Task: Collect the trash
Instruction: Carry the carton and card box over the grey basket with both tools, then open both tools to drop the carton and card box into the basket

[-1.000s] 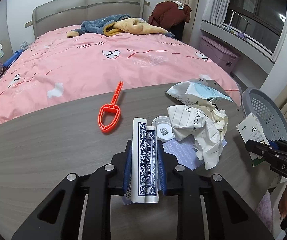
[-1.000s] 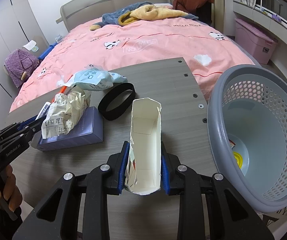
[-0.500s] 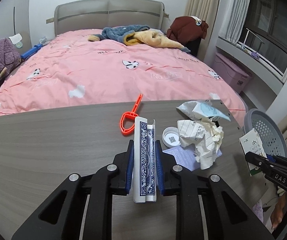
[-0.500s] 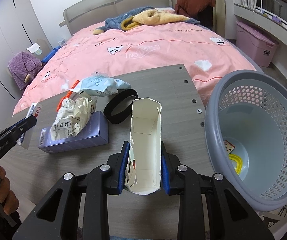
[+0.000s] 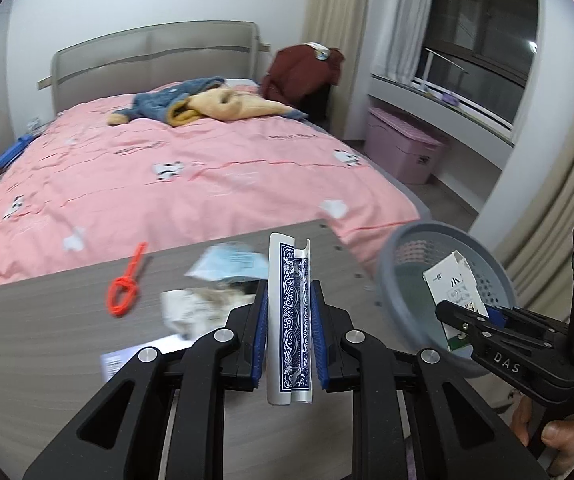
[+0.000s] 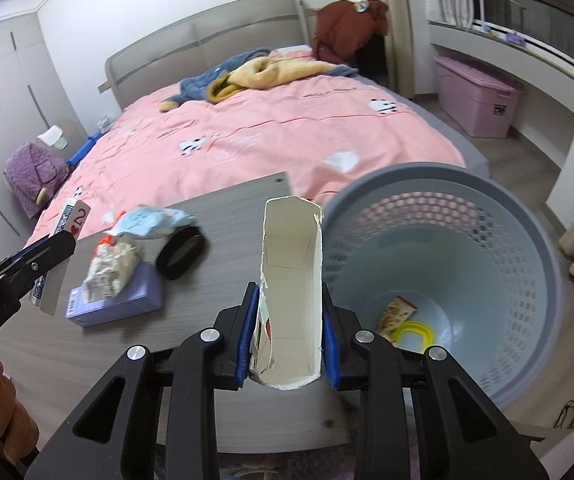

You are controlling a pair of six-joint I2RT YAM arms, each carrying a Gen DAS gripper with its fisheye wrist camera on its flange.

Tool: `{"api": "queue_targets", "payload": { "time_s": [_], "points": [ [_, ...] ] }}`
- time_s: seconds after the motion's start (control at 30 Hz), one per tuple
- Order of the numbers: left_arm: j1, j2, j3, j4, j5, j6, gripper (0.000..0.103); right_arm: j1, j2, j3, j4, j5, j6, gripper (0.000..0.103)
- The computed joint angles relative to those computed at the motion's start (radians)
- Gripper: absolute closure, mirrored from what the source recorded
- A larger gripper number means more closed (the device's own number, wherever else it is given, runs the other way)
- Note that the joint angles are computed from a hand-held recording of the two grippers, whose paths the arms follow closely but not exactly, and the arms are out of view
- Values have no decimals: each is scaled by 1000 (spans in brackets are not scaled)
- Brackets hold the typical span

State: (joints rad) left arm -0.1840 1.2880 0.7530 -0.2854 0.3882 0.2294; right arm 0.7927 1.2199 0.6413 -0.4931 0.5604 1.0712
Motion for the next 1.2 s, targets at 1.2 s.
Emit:
{"api": "queue_targets", "payload": {
  "time_s": [1.2],
  "points": [
    [-622, 441, 232, 101, -310, -242, 64, -606, -586, -387, -93, -304, -350, 71]
  ]
}}
